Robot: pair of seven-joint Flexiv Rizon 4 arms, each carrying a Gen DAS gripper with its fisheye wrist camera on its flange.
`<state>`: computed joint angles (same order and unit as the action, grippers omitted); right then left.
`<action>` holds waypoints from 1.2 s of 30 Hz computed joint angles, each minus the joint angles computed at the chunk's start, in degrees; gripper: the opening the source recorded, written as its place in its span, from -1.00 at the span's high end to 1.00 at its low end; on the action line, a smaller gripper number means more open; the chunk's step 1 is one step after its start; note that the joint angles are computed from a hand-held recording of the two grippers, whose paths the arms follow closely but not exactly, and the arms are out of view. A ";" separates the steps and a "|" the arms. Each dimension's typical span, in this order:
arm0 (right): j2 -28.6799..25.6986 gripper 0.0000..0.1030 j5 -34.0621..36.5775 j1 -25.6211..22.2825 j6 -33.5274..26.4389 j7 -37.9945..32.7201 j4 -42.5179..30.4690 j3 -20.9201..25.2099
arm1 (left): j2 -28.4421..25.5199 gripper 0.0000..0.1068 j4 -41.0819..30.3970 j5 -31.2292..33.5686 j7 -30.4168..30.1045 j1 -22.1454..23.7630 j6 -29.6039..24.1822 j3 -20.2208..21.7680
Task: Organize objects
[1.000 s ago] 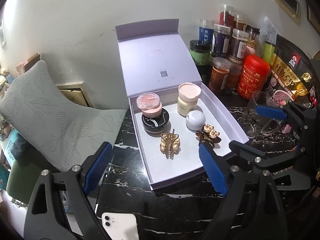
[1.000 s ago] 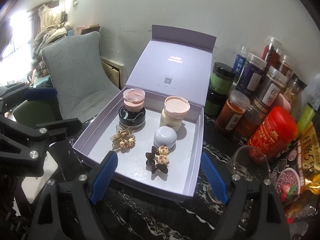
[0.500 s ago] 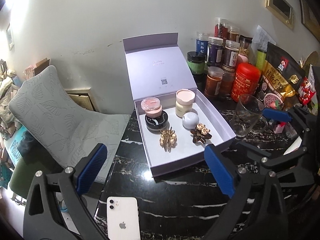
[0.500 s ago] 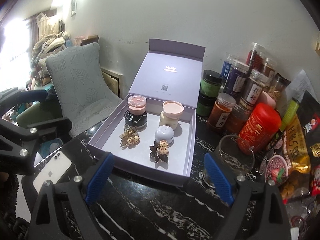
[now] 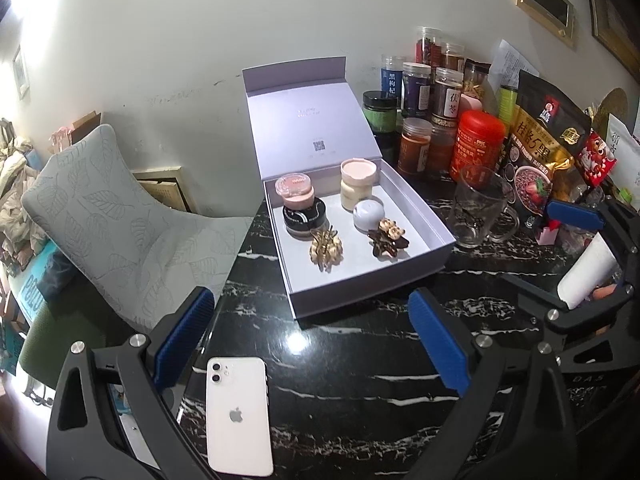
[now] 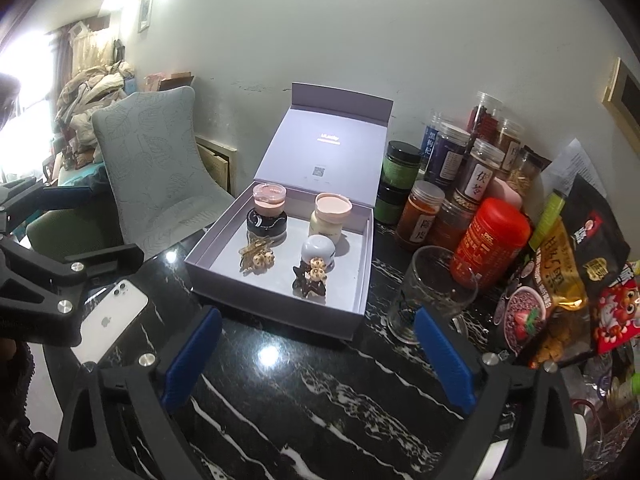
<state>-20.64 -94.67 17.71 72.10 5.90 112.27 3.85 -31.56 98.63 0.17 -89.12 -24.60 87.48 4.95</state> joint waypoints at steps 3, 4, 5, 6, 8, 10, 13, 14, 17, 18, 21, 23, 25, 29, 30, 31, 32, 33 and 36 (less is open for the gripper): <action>0.56 -0.91 0.64 0.08 -0.25 -1.00 0.71 0.28 | 0.51 -0.84 0.76 0.25 -1.00 -0.78 -0.54 0.92; 0.66 -0.91 1.21 0.14 -0.22 -1.57 0.86 0.36 | 0.63 -0.84 0.95 0.42 -1.49 -1.09 -0.65 1.31; 0.74 -0.91 1.95 0.30 -0.44 -2.38 0.97 0.42 | 0.78 -0.84 1.11 0.58 -1.95 -1.32 -0.84 1.62; 0.83 -0.91 2.22 0.47 -0.61 -2.91 0.97 0.36 | 0.94 -0.84 1.29 0.80 -2.42 -1.56 -1.00 1.92; 1.07 -0.91 1.63 0.66 -0.71 -2.97 0.87 0.17 | 1.14 -0.84 1.36 1.50 -3.49 -2.26 -1.32 2.87; 1.14 -0.91 0.77 0.51 -0.21 -2.83 0.63 0.14 | 1.33 -0.84 1.40 2.22 -4.45 -2.64 -1.57 3.44; 0.99 -0.91 0.71 0.28 0.59 -3.87 0.25 0.23 | 1.60 -0.84 1.53 2.77 -5.35 -2.24 -1.52 3.13; 0.89 -0.91 0.65 0.22 0.82 -3.95 0.12 0.21 | 1.63 -0.84 1.49 2.88 -5.67 -2.18 -1.52 3.12; 0.59 -0.91 0.59 -0.08 1.88 -4.22 -0.09 0.20 | 1.64 -0.84 1.31 3.29 -6.31 -1.99 -1.55 3.06; 0.42 -0.91 1.15 -0.20 2.31 -4.81 -0.12 0.22 | 1.64 -0.84 1.34 3.31 -6.26 -1.69 -1.52 2.70; 0.25 -0.91 2.34 -0.18 2.58 -5.52 -0.04 0.03 | 1.84 -0.84 1.90 2.33 -4.94 0.49 -1.52 -0.04; 0.15 -0.91 2.29 -0.35 3.21 -5.31 -0.07 -0.22 | 1.65 -0.84 1.62 2.30 -4.67 0.33 -1.77 0.06; 0.04 -0.91 2.28 -0.47 3.42 -5.16 -0.07 -0.40 | 1.23 -0.84 0.75 3.00 -5.33 -1.03 -2.56 1.72; -0.05 -0.91 2.81 -0.72 3.94 -5.37 0.11 -0.53 | 0.96 -0.84 0.21 3.52 -5.41 -0.87 -3.05 1.42; -0.02 -0.91 3.14 -0.73 3.92 -5.57 0.18 -0.54 | 0.94 -0.84 0.13 3.49 -5.29 -0.72 -3.30 1.17; 0.09 -0.91 3.09 -0.73 3.90 -5.50 0.27 -0.61 | 0.92 -0.84 0.05 3.49 -5.21 -0.62 -3.50 1.00; 0.22 -0.91 2.60 -0.82 4.04 -5.10 0.33 -0.71 | 0.88 -0.84 -0.01 3.53 -5.24 -0.61 -3.56 0.94; 0.27 -0.91 2.08 -0.93 4.21 -4.63 0.35 -0.73 | 0.83 -0.84 -0.07 3.60 -5.31 -0.64 -3.58 0.95; 0.35 -0.91 1.57 -1.31 4.39 -4.05 0.41 -0.56 | 0.70 -0.84 -0.23 3.80 -5.40 -0.67 -3.77 0.94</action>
